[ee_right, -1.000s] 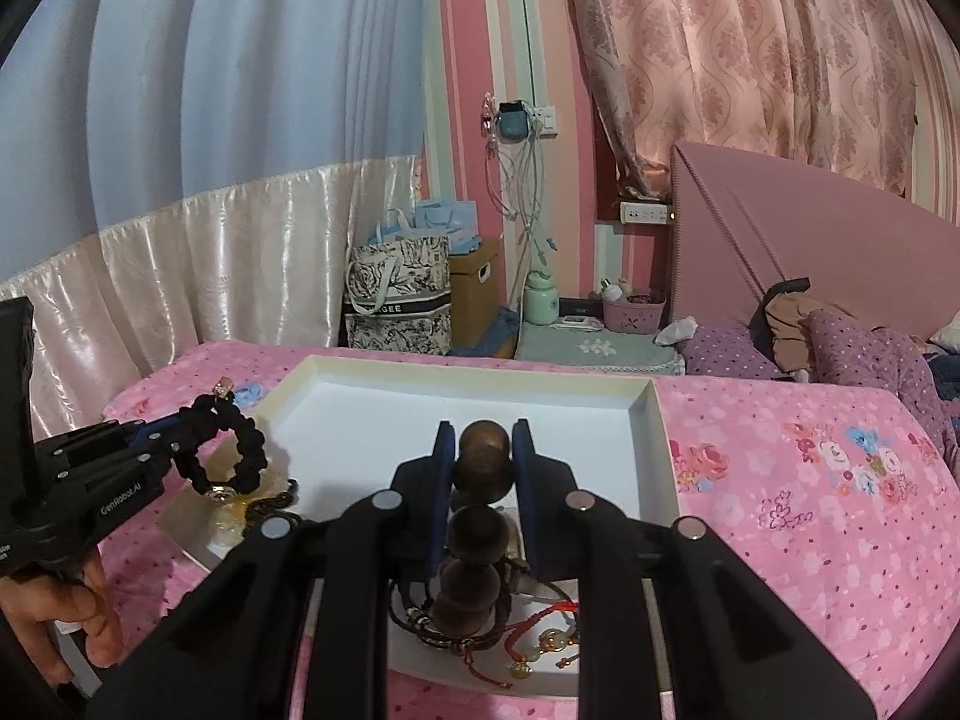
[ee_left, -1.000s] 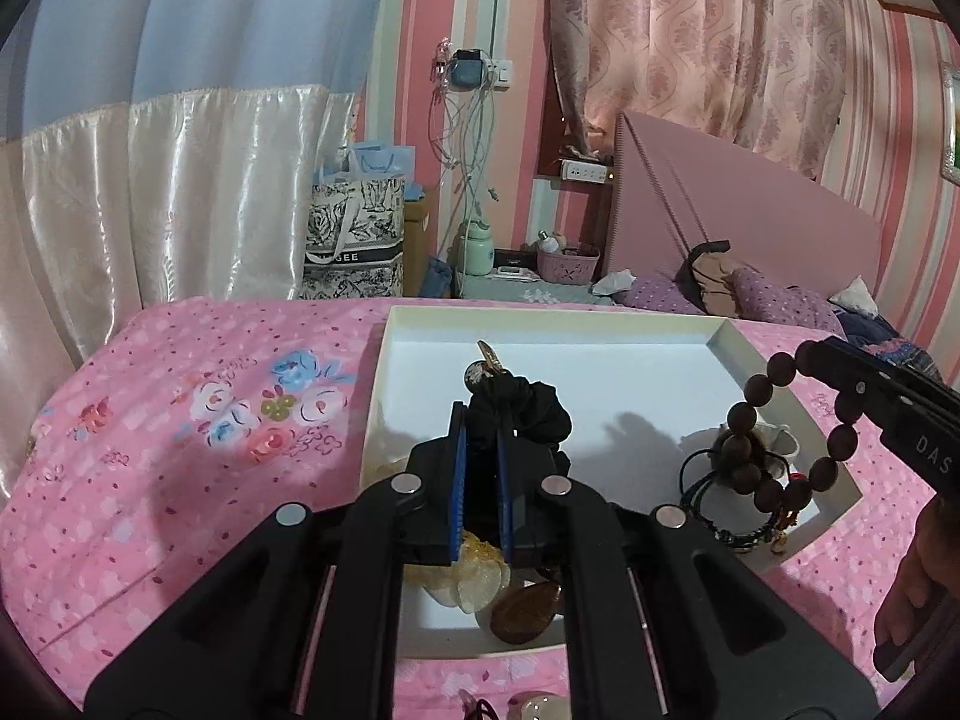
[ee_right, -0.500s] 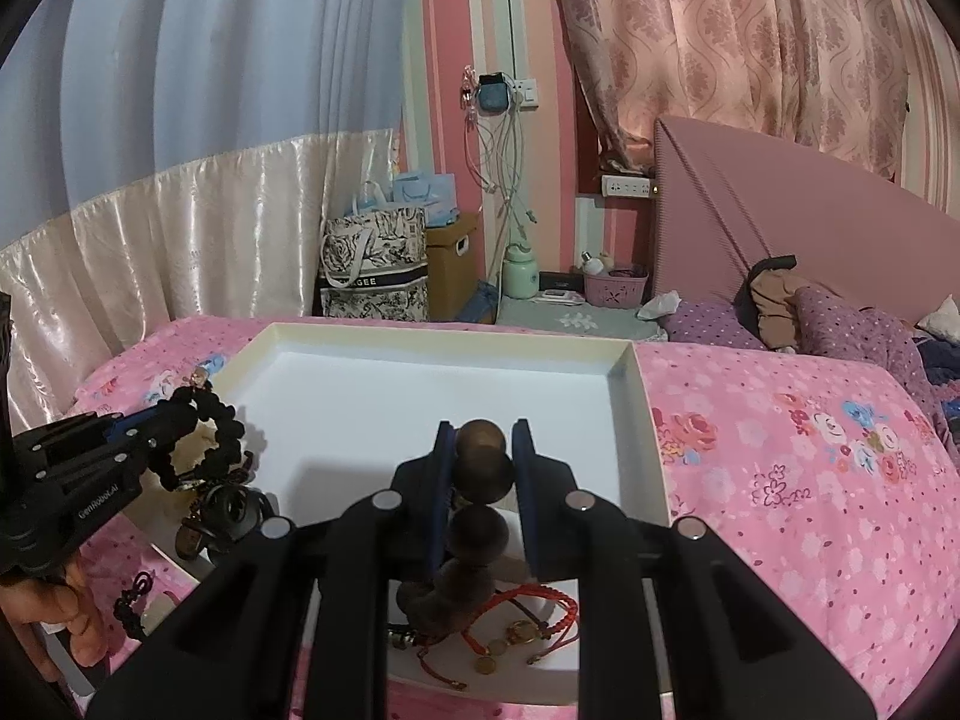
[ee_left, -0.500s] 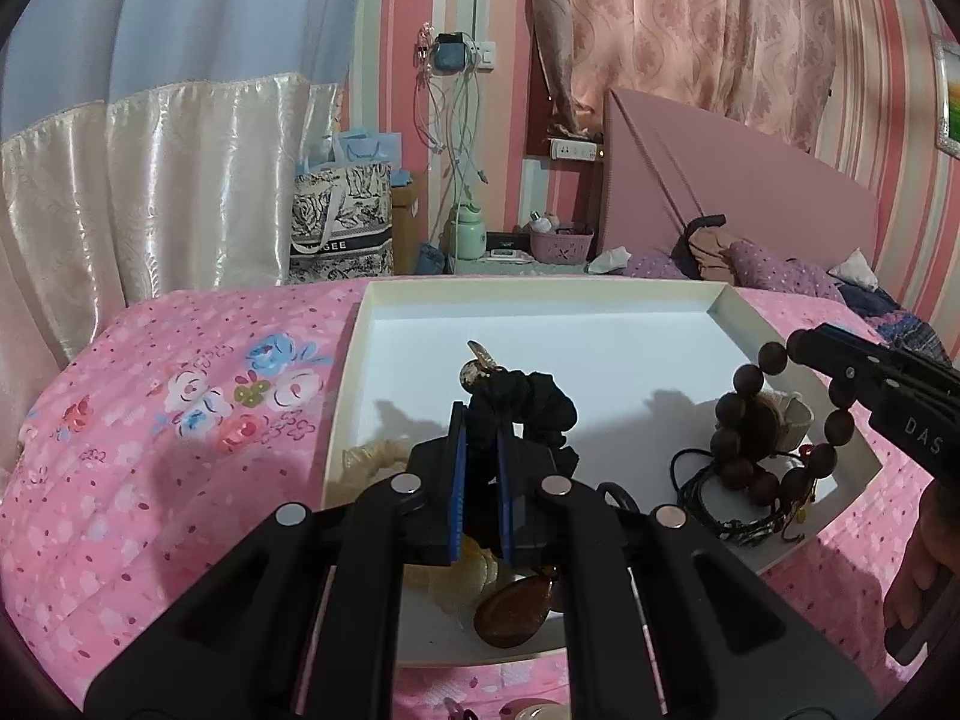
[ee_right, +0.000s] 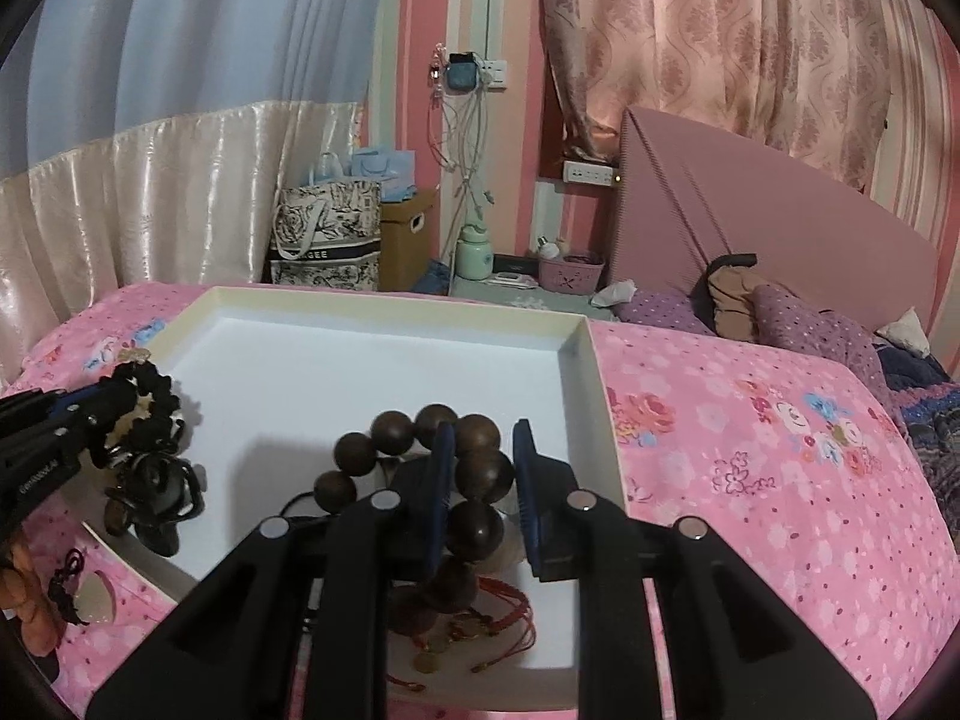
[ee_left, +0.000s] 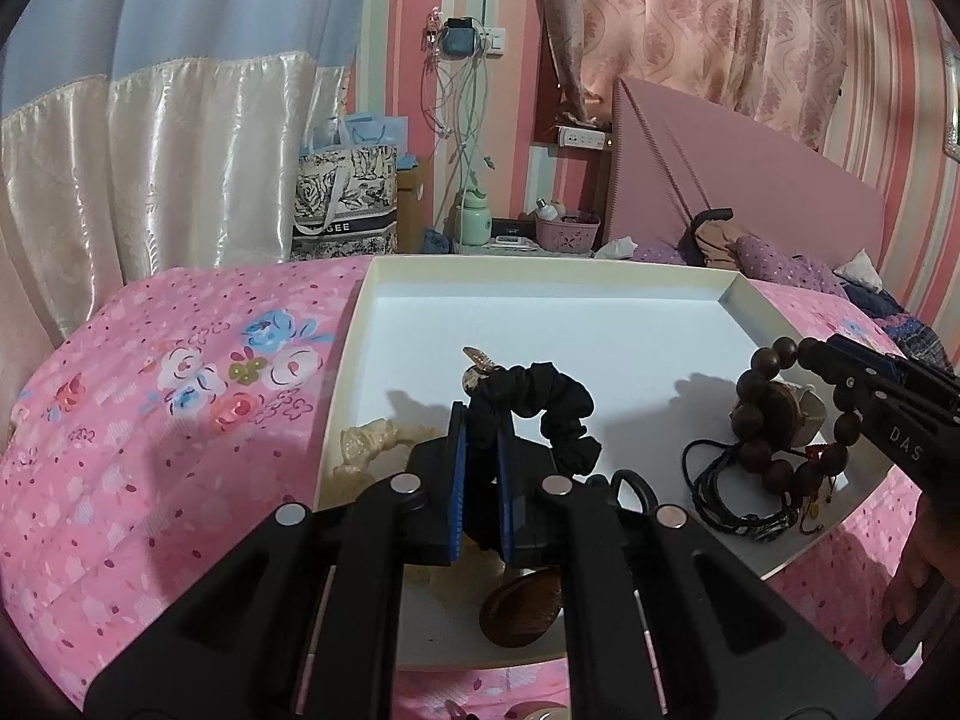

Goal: Organize jewelry
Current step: 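Lower the scrunchie into the tray with the left tool while the right tool lowers the bead bracelet there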

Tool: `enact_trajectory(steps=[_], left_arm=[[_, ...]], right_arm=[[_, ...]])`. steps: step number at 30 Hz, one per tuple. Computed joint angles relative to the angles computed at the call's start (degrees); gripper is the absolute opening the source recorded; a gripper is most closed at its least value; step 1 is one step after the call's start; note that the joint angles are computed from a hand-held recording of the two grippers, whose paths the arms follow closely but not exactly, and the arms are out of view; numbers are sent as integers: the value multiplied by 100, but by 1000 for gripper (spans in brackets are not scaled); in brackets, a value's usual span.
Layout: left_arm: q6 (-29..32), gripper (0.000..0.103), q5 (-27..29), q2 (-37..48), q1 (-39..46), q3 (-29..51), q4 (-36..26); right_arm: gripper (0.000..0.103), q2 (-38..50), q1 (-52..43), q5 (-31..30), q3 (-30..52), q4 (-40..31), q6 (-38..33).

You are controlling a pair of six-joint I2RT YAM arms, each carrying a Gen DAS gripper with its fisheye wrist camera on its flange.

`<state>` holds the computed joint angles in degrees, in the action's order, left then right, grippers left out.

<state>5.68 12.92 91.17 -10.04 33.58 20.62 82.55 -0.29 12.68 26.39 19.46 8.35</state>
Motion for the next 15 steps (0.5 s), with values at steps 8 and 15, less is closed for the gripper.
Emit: enact_trajectory(steps=[8, 15], left_arm=[[-72, 9, 2, 4, 20, -55, 116], [-228, 61, 26, -162, 95, -239, 340]], right_arm=[[23, -51, -159, -51, -73, 104, 91], [23, -256, -175, -85, -112, 43, 126]])
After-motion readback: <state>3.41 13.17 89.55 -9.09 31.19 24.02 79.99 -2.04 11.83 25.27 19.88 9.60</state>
